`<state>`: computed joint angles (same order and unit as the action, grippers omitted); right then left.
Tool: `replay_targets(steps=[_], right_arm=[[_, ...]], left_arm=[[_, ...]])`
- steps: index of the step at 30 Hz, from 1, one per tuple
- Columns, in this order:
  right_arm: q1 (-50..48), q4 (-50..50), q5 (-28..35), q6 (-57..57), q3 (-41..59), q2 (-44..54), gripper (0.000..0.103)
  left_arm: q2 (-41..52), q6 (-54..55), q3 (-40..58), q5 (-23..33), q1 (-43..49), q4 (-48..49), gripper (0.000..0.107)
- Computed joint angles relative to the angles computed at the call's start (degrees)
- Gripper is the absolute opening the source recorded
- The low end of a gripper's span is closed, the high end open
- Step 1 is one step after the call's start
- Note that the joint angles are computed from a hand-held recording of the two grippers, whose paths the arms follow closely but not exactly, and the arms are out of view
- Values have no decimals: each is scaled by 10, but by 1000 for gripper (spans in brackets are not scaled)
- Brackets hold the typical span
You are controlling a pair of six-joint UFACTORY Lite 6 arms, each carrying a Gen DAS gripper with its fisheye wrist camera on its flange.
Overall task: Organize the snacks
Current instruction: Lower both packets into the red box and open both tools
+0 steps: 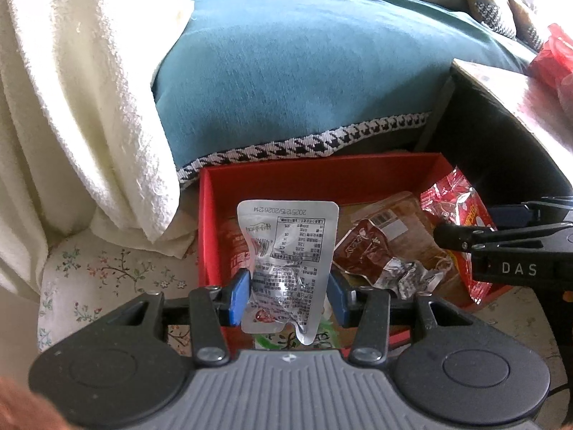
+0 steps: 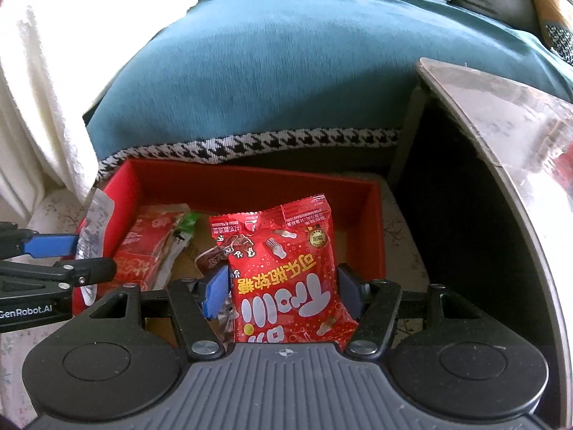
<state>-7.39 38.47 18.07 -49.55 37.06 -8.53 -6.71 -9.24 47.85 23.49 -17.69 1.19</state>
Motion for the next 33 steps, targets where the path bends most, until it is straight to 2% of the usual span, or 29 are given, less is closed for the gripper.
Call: replay_targets(steps=[19,33], right_arm=[[18,-20,-27,25,1,29,70],[14,-3,-44,3,-3,52,69]], left_arm=[[35,-85,13,-3,-21,78,40],[49,-88,17,-4,-18,83,40]])
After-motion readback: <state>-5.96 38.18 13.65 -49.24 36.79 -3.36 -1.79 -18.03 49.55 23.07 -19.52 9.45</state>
